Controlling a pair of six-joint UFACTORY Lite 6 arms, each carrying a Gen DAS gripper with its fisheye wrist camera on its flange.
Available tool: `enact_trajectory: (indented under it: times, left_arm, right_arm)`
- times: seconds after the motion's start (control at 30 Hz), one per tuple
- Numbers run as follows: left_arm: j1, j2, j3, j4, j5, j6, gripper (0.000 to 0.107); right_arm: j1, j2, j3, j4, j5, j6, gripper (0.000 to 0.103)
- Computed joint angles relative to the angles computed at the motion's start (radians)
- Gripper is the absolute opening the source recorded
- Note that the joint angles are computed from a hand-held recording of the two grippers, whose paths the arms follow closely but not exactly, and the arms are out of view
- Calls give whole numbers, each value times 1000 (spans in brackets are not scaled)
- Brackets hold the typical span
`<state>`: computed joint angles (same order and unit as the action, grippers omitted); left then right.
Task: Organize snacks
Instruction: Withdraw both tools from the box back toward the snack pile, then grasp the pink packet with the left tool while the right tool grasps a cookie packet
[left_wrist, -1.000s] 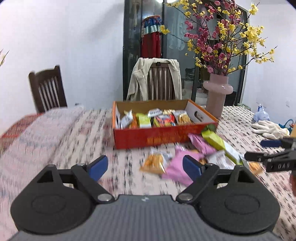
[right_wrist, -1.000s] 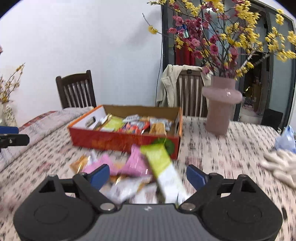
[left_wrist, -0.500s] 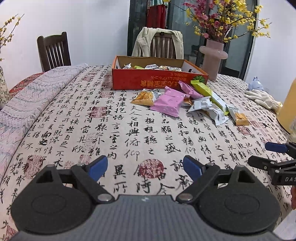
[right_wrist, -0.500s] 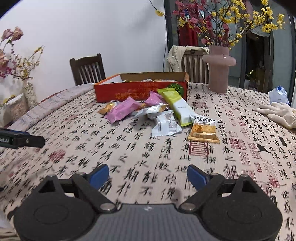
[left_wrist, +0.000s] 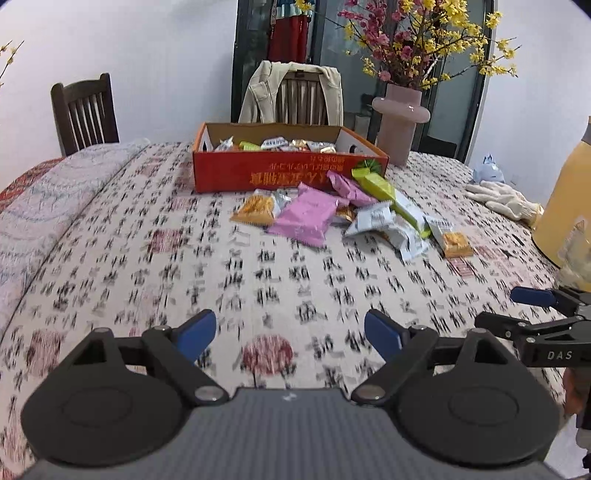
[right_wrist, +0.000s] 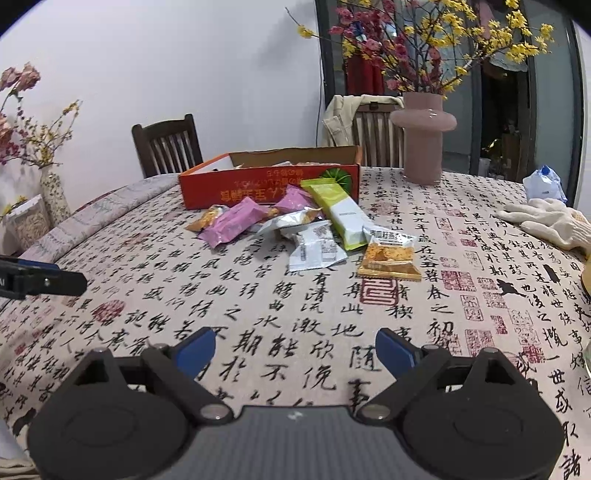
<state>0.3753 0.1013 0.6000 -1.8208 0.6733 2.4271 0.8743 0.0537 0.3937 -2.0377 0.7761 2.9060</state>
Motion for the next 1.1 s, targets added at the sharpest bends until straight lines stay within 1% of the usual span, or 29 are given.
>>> enact_trajectory:
  times: [0.07, 0.13, 0.23, 0.3, 0.33, 0.4, 0.5, 0.57, 0.63, 0.7, 0.73, 0.77, 0.8, 0.83, 0.93, 0.97, 1.1]
  left_arm:
    - [-49, 49, 58, -58, -16, 30, 88]
    - [-115, 99, 126, -128, -58, 69, 83]
    - [-182, 207, 270, -113, -57, 46, 83]
    - [-246, 302, 392, -133, -87, 56, 83]
    - [-270, 357, 460, -117, -96, 40, 83]
    - [-318, 491, 634, -36, -132, -68, 82]
    - [-361, 673, 877, 166, -155, -311, 76]
    - [-384, 771, 1009, 259, -175, -427, 72]
    - [-396, 855, 1124, 343, -179, -528, 71]
    - [-398, 924, 1228, 430, -155, -629, 70]
    - [-398, 949, 1267, 457, -145, -658, 70]
    - [-399, 968, 1296, 474, -138, -677, 70]
    - [-400, 989, 1330, 500, -129, -707, 67]
    - [-402, 1001, 1350, 512, -126, -723, 65]
    - [-399, 995, 1339, 503, -110, -705, 63]
    - [-398, 983, 1321, 498, -106, -695, 62]
    - [-379, 894, 1189, 427, -103, -631, 62]
  right_arm:
    - [-44, 1, 9, -33, -13, 0, 93]
    - [-102, 7, 25, -76, -30, -4, 93]
    - [-188, 34, 66, -127, -59, -23, 93]
    - [-264, 61, 99, -191, -84, -20, 92]
    - [-301, 77, 121, -214, -99, -23, 92]
    - [-378, 119, 172, -257, -125, -32, 91]
    - [-472, 194, 256, -307, -164, -38, 90]
    - [-519, 243, 311, -334, -191, -43, 87]
    - [-562, 292, 366, -362, -218, -39, 86]
    - [-599, 333, 413, -406, -245, -10, 83]
    - [-614, 350, 430, -436, -256, 13, 78]
    - [-630, 368, 451, -460, -267, 32, 73]
    - [-643, 388, 474, -477, -277, 45, 71]
    - [-650, 405, 493, -479, -286, 45, 65]
    - [-660, 445, 530, -485, -298, 44, 50]
    - [-656, 449, 530, -480, -288, 36, 47]
    - [-648, 433, 509, -474, -279, 42, 45]
